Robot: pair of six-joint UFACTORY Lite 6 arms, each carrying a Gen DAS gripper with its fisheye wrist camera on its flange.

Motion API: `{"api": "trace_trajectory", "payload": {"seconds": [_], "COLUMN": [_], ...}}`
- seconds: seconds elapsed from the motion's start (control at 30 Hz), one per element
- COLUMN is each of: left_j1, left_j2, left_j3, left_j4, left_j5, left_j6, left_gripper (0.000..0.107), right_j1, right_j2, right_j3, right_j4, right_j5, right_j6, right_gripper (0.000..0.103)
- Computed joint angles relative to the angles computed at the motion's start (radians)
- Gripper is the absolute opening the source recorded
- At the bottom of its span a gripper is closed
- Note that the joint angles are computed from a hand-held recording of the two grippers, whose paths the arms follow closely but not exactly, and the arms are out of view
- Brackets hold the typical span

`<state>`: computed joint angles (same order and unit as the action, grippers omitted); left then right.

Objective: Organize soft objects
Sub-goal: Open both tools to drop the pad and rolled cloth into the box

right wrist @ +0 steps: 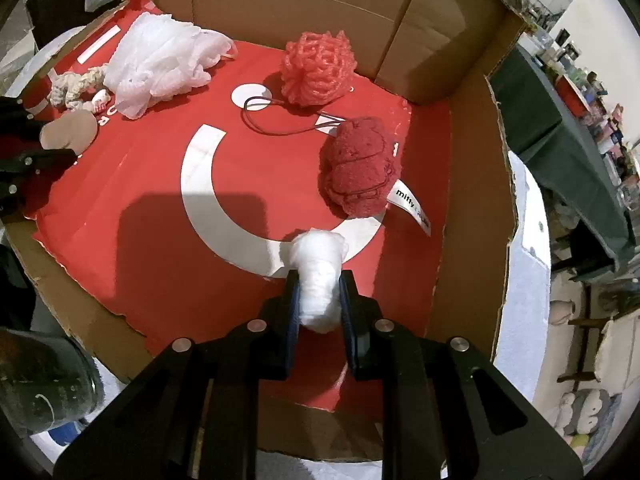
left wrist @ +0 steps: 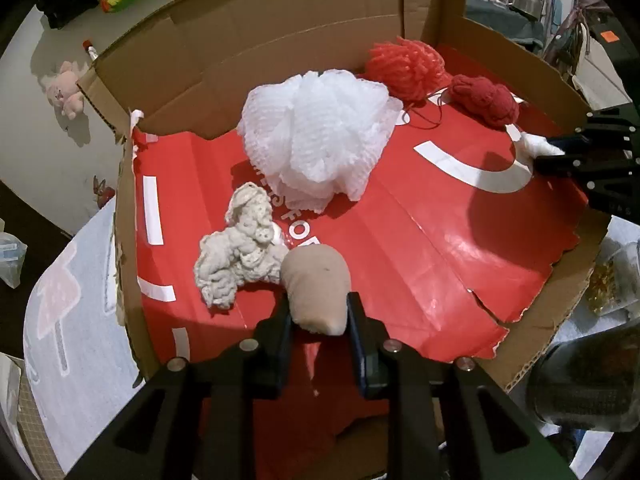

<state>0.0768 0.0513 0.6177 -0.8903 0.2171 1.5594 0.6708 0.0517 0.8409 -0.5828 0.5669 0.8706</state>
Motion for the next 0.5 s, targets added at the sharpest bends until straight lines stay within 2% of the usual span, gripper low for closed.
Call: {"api": "trace_trajectory", "payload": {"seconds": [0.23,0.5], "left_j1": [0.007,0.015], "left_j2": [0.011,-0.062], "left_j3": [0.004,-0.041], "left_j4": [-0.052,-0.116], "left_j5": [0.0,0.029], "left_j6": [0.054,0.119], "left_gripper": [0.034,0.052], "right_j1": [-0.009,-0.025], "right_j2": [-0.007,-0.025], "right_j3": [-0.002,-0.007], "right_j4": [0.036,0.102], "right_j5": [-0.012,-0.033], "right_j6": [-0.028,-0.082], "right_gripper": [0.022,0.025]}}
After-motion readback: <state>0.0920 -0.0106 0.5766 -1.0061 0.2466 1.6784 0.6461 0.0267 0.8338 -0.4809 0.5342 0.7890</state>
